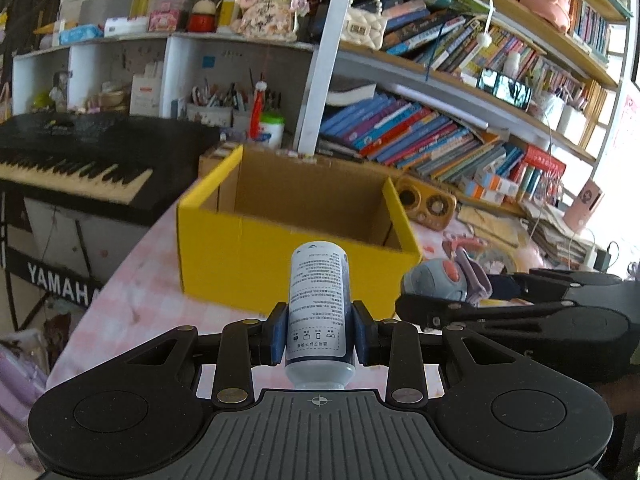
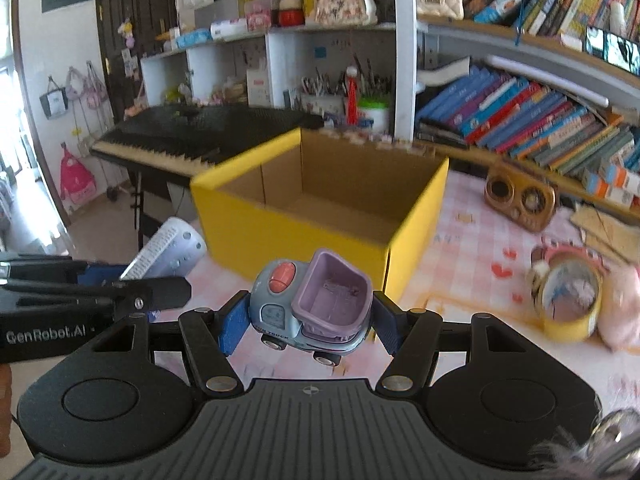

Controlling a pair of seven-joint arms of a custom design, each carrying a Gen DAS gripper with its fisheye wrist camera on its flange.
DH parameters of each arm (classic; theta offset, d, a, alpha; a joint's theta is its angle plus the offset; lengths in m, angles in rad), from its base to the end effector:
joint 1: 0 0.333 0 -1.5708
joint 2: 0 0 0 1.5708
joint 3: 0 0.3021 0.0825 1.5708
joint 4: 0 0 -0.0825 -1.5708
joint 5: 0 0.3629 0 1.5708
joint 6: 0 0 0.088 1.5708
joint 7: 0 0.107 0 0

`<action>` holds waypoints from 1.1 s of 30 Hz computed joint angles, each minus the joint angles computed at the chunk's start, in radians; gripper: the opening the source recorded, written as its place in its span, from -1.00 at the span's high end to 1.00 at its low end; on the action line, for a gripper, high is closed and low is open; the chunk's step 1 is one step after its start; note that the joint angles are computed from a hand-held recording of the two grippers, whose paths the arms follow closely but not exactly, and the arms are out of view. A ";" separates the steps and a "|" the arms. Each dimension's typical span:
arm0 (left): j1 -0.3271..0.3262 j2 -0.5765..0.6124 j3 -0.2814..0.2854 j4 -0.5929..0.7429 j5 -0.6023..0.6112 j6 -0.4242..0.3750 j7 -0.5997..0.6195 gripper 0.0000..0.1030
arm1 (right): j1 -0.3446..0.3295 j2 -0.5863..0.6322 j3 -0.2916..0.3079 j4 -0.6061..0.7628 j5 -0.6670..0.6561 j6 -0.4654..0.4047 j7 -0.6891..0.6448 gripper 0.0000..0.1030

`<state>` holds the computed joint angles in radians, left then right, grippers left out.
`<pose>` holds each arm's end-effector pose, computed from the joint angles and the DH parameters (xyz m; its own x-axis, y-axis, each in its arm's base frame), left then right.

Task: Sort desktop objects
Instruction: 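Carry the bottle and toy car with both tools toward the yellow box, then open right tool to drop the car while left tool drops the bottle into box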

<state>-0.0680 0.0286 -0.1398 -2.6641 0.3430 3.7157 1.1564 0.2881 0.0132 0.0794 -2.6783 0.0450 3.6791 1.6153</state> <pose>0.4343 -0.1368 0.3578 -0.2847 -0.9363 0.2054 -0.5717 -0.0062 -0.8204 0.4279 0.1584 0.3576 0.2973 -0.9530 -0.0577 -0.5411 -0.1184 -0.8326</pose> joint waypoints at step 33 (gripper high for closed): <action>-0.051 0.421 -0.002 0.675 -0.095 -0.324 0.060 0.37 | -0.673 0.614 0.560 0.875 -0.764 -0.627 -0.195 -0.20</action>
